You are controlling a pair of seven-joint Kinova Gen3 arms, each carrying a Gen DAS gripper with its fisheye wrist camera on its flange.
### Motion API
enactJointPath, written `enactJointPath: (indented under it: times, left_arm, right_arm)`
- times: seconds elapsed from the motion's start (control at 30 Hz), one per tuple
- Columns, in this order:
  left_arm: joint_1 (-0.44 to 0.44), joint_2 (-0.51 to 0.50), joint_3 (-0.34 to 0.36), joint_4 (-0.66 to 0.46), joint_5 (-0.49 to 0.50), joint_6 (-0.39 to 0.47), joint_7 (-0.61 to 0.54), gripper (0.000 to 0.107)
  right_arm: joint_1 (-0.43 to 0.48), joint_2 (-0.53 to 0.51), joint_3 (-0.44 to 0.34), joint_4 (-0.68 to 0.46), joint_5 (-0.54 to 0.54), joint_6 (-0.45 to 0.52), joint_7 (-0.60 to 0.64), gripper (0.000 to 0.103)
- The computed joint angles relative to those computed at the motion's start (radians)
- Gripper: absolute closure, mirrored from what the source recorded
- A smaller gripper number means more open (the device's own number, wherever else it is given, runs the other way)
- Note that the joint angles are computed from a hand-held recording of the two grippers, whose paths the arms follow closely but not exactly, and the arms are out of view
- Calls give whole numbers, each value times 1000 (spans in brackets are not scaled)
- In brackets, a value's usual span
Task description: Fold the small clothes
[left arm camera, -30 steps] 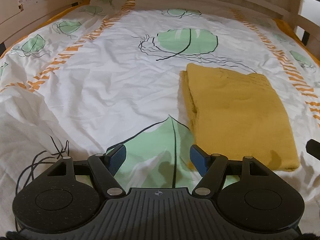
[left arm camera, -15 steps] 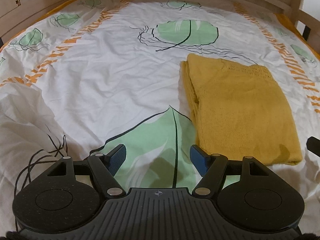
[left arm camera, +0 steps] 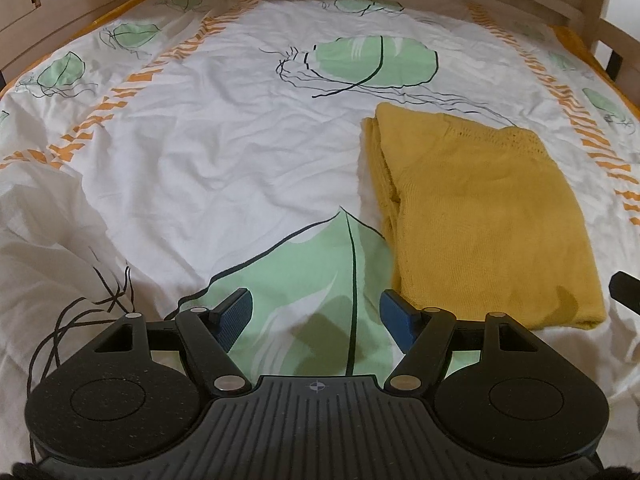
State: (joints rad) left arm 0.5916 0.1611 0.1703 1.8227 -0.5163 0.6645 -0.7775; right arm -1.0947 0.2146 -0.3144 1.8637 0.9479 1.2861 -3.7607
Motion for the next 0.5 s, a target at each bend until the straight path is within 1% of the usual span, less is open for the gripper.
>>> enactJointPath:
  times: [0.5]
  left_arm:
    - [-6,6,-1,1,18,-10,-26,38]
  right_arm:
    - [5,3,3,3,-1,-19,2,1]
